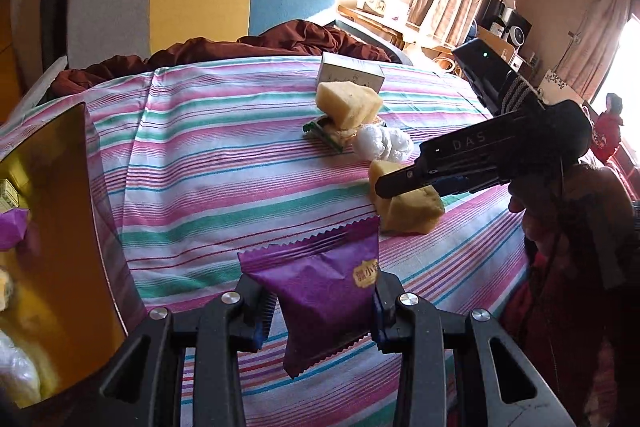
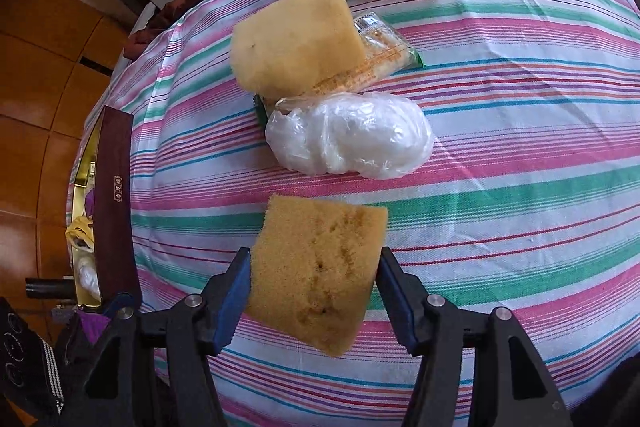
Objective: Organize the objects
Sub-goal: 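Carry the purple bag into the gold tray and open the left tool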
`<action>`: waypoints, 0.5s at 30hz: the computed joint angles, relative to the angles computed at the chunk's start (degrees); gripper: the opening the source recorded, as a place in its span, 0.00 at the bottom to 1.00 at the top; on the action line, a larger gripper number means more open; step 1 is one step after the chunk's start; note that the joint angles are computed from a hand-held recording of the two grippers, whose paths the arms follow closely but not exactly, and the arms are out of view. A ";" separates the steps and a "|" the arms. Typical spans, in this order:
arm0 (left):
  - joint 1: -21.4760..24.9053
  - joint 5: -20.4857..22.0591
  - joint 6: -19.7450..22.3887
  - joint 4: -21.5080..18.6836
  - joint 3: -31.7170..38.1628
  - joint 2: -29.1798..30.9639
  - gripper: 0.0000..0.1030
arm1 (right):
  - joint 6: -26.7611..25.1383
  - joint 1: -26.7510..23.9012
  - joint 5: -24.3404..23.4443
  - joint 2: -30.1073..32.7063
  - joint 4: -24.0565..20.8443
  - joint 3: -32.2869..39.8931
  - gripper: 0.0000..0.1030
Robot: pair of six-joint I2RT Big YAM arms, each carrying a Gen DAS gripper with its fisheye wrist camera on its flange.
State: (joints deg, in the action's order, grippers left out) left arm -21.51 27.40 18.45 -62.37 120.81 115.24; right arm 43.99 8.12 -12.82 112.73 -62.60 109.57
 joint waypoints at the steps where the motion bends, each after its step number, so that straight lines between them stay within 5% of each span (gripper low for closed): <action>1: 0.16 0.14 -0.30 0.33 -0.04 -0.20 0.37 | -0.44 0.10 0.31 0.33 -0.65 0.52 0.60; 15: 4.51 0.31 -6.66 2.62 3.17 -0.42 0.37 | -6.39 1.63 4.69 3.87 -8.24 6.90 0.68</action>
